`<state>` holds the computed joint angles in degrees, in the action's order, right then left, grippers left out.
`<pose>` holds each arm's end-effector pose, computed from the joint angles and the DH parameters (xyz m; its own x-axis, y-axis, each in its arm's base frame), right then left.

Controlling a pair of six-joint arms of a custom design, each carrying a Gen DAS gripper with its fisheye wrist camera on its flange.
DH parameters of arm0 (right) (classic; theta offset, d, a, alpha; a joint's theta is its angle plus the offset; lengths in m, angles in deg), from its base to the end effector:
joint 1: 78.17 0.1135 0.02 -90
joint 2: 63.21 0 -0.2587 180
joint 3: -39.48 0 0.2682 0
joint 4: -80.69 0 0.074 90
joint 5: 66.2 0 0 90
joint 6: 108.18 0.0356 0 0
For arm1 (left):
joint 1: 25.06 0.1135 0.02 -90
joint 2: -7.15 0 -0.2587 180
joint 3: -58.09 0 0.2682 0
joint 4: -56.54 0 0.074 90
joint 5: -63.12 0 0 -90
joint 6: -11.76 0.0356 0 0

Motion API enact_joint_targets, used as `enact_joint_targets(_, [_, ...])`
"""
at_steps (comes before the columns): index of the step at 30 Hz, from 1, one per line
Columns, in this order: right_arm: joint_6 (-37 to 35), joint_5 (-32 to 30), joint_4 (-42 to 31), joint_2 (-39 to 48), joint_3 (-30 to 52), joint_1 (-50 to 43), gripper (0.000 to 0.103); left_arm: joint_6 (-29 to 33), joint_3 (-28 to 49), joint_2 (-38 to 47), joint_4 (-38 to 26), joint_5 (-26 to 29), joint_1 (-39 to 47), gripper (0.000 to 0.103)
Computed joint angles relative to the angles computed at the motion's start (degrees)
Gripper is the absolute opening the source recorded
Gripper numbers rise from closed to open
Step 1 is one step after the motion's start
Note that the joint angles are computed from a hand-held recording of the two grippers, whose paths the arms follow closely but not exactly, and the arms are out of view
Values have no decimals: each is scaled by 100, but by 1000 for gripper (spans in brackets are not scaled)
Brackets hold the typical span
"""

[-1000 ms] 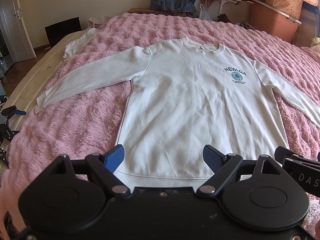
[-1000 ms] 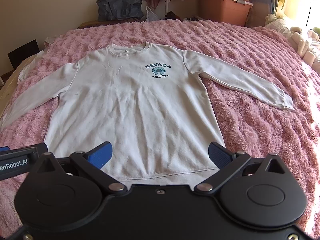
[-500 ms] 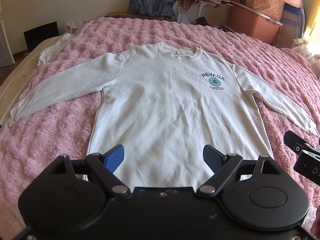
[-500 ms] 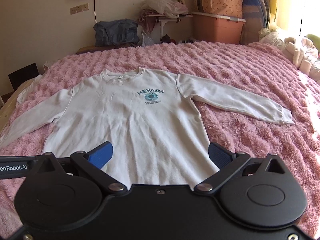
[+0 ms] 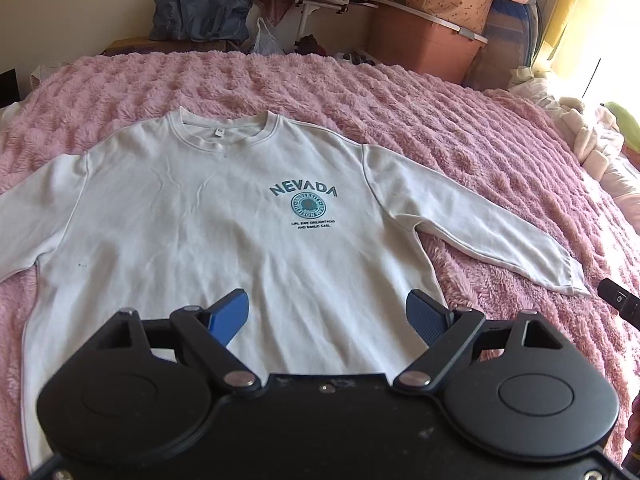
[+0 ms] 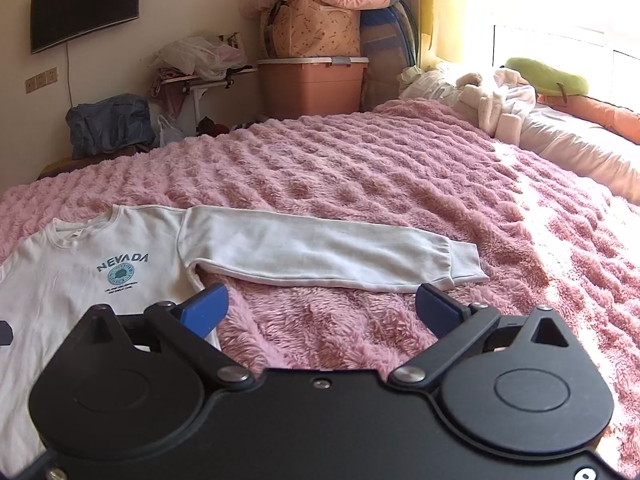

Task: Fold small clothes
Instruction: 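Move the right tool to the sleeve cuff and close on it, then lift the cuff with the right tool and fold the sleeve across the body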

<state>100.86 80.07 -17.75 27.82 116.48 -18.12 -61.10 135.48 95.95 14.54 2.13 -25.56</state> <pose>0.1500 0.2010 0.2205 -0.3354 0.3902 -0.8574 0.7139 0.6991 0.0389 0.3400 -0.0202 0.2347 -0.6798 0.2637 -0.6844 0.5201 0.8312 -0.1964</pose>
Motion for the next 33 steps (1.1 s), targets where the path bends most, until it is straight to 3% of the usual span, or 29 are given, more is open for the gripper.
enact_joint_targets(2, [308, 148, 347, -468, -688, -309, 102, -309, 215, 411, 430, -295, -468, 91])
enact_joint_targets(8, [-115, 666, 2415, -1983, -2843, -1696, 100, -835, 1022, 1814, 1245, -912, -1502, 91])
enact_joint_targets(9, [-520, 598, 2831, -2164, -3102, -2056, 98, -889, 1185, 2045, 1286, -977, -1630, 91])
enact_joint_targets(13, [-2854, -195, 5177, -3343, -4362, -3667, 58, -1002, 1749, 2842, 1427, -1079, -1985, 91])
enact_joint_targets(16, [-3687, -748, 6371, -3633, -4981, -4603, 54, -1043, 1865, 3126, 1603, -1118, -2157, 91])
enact_joint_targets(27, [-4525, -1650, 9099, -3119, -5726, -6142, 53, -1151, 2755, 4076, 1485, -1248, -2518, 91])
enact_joint_targets(28, [-4537, -1756, 9342, -3094, -5784, -6251, 43, -1138, 2789, 4099, 1425, -1270, -2535, 91])
enact_joint_targets(29, [-4573, -1883, 9637, -3078, -5863, -6361, 20, -1127, 2850, 4156, 1365, -1265, -2552, 91])
enact_joint_targets(30, [-4583, -1995, 9743, -3062, -5871, -6443, 10, -1129, 2899, 4213, 1324, -1267, -2568, 91])
enact_joint_targets(33, [-4591, -1905, 9538, -3144, -5765, -6384, 8, -1121, 2862, 4297, 1418, -1315, -2592, 91])
